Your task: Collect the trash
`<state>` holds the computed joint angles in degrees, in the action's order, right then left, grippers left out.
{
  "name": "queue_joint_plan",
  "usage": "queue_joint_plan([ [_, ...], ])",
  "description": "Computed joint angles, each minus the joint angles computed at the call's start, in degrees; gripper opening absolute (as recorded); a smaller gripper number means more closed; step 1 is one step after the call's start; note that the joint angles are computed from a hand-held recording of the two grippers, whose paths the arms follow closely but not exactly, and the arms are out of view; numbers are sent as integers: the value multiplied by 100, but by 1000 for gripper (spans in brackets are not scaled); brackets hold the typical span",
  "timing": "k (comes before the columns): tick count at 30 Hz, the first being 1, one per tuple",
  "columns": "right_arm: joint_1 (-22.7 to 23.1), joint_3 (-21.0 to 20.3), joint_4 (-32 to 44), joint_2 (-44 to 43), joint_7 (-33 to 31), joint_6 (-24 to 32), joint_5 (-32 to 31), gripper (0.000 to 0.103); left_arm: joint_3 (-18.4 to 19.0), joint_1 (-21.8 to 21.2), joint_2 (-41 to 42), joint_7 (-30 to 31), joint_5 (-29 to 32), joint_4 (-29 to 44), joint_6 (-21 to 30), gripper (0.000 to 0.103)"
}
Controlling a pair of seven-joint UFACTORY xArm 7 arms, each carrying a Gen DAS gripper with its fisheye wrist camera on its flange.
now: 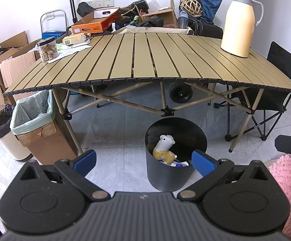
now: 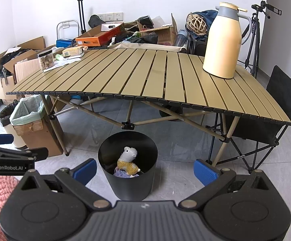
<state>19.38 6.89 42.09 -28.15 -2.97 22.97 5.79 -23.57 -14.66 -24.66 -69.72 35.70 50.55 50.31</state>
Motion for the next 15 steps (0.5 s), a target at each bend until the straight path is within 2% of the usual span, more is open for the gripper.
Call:
queue_joint_plan([
  [15, 3, -11, -2, -1, -5, 6, 0, 103, -6, 4, 1, -18, 39, -2, -26, 103],
])
